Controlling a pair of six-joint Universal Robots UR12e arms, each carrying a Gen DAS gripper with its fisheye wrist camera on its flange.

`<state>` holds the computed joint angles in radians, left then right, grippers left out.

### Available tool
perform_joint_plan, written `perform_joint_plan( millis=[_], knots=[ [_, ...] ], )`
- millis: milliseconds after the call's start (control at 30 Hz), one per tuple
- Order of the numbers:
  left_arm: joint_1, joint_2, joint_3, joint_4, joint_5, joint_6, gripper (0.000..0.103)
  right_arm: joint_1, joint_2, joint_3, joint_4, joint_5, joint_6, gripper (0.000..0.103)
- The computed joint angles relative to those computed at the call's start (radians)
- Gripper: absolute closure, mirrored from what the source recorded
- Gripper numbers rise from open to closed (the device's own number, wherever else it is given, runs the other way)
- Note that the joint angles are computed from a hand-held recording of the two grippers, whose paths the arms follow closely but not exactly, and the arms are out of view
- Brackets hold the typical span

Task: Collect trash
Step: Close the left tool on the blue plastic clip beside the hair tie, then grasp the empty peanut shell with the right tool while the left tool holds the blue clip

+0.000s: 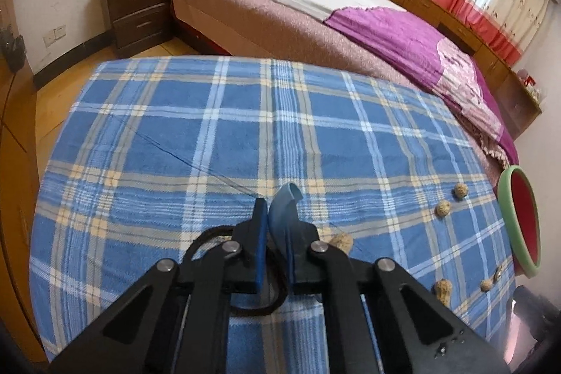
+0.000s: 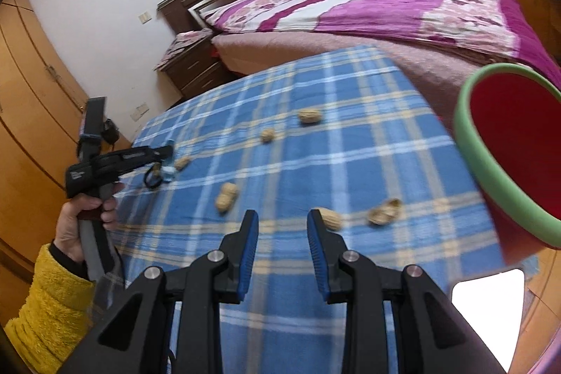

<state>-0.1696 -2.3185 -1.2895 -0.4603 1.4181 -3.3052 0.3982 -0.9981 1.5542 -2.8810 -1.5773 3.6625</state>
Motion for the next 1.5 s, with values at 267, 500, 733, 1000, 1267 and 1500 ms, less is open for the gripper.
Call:
perform_joint_plan(
  millis=[267,500,733,1000,1267,1500],
  knots=[
    [0.004,0.064,-0.101,0.157,-0.042,-0.053,0.095,-0.008,-0.022,0.044,0.003,-0.025,-0.012,0.061],
    [-0.005,0.102,-0.160,0.206,-0.053,-0.083,0.095,-0.012,-0.018,0.037,0.040,-0.069,-0.028,0.058],
    [-0.021,0.109,-0.167,0.203,-0.078,-0.063,0.095,-0.017,0.007,-0.024,0.170,-0.133,-0.080,0.057],
    [-0.034,0.107,-0.158,0.185,-0.081,-0.053,0.095,-0.015,0.030,-0.051,0.200,-0.135,-0.141,0.065],
    [-0.042,0.107,-0.150,0.182,-0.090,-0.041,0.095,-0.011,0.022,-0.022,0.116,-0.142,-0.160,0.087],
    [-0.055,0.105,-0.136,0.164,-0.112,-0.029,0.095,-0.013,-0.007,0.015,0.016,-0.121,-0.145,0.088]
  ],
)
